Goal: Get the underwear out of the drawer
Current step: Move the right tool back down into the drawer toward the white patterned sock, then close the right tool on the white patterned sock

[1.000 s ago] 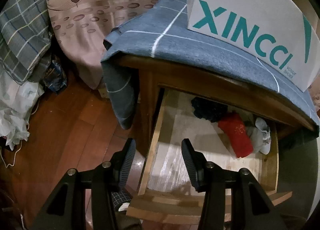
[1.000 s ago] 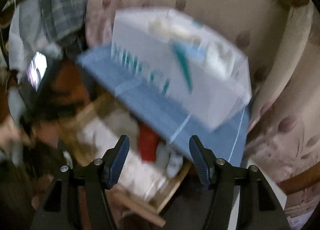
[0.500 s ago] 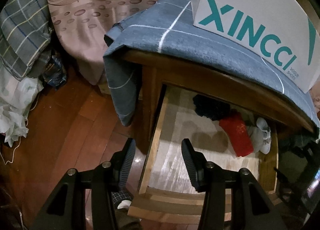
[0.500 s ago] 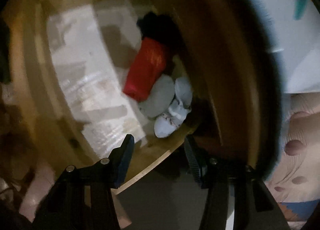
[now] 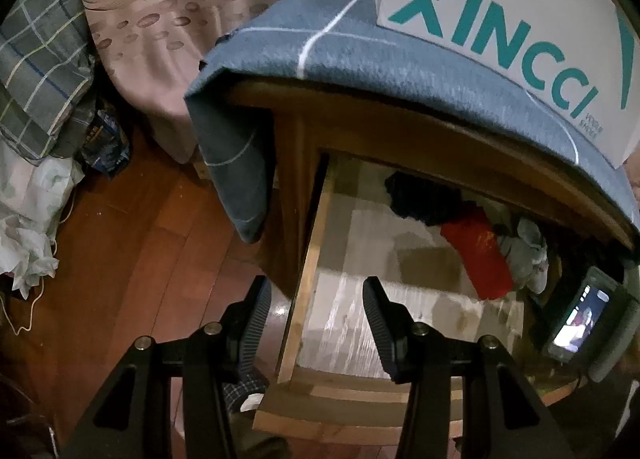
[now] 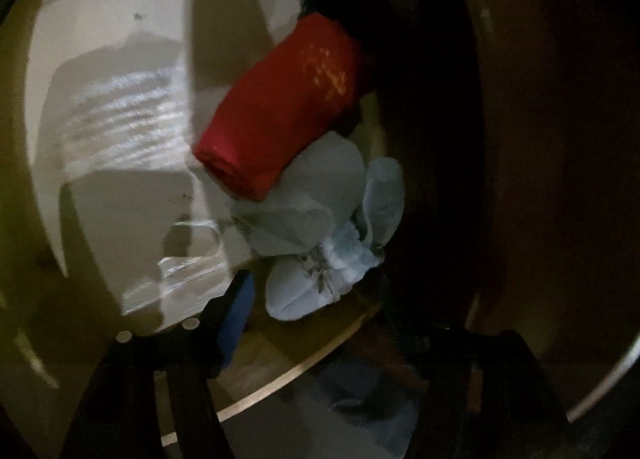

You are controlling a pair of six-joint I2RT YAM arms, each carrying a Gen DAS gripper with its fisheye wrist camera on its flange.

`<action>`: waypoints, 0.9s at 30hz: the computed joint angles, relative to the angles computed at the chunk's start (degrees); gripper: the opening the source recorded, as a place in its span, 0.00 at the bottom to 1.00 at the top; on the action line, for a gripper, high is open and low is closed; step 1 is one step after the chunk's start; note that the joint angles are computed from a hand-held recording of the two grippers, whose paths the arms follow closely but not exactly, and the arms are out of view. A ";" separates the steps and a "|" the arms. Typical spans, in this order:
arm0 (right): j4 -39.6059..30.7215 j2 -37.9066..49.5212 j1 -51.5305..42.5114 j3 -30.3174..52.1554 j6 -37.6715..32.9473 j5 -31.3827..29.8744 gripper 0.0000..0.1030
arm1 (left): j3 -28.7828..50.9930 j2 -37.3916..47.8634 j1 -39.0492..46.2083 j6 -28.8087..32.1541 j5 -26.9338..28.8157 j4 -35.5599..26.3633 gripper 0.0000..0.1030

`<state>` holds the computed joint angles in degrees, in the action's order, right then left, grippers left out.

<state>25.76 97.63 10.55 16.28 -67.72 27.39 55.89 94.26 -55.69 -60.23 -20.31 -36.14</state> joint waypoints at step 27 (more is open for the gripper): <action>9.73 11.00 0.03 3.73 -7.78 -3.42 0.26 | 2.95 3.23 -0.18 2.63 1.49 -1.27 0.47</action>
